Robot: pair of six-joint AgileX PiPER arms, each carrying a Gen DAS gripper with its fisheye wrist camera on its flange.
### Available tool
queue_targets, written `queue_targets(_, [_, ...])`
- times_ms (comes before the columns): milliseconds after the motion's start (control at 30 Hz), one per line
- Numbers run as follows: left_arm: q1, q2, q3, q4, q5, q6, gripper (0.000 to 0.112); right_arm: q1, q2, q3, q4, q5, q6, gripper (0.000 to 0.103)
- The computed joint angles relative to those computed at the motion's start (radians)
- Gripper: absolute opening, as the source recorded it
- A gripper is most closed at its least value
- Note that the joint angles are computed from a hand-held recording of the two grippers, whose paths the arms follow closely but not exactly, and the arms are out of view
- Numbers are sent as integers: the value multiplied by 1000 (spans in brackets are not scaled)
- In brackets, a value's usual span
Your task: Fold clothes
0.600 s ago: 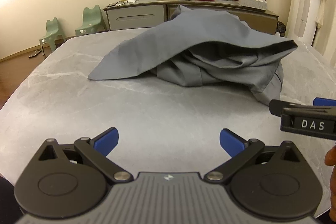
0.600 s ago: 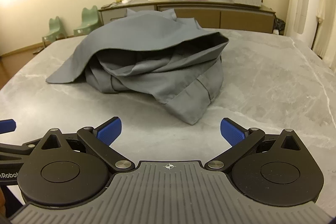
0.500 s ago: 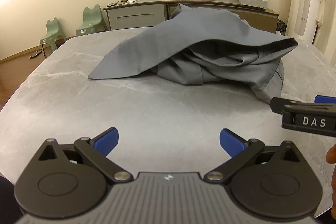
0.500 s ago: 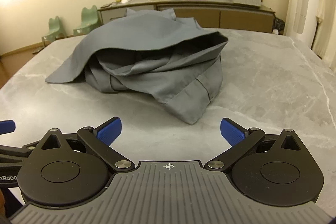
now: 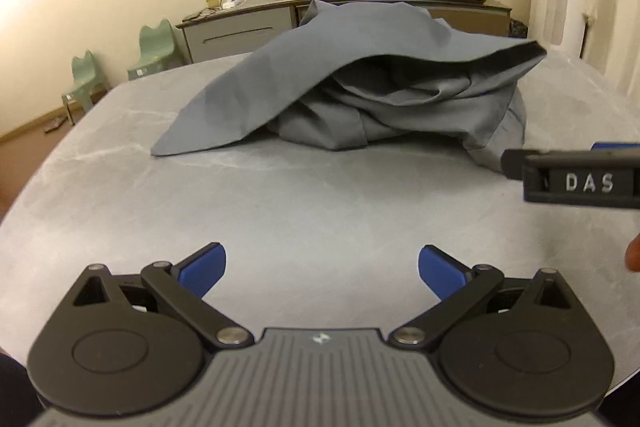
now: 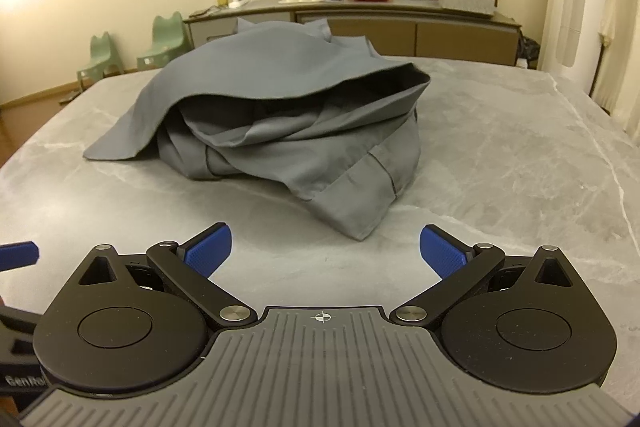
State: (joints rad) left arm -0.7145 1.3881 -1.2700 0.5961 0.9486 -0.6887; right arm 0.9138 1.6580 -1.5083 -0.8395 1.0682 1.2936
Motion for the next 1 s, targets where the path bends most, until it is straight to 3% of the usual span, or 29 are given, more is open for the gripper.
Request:
queue_targets(867, [25,-27,16,-15,2,-2,103,-8,-18,49,-21,-59,1,101])
queue_targets(1000, [31,-37,25,-25,-11,7,76,-15,-21,50,1,-75,-29,83])
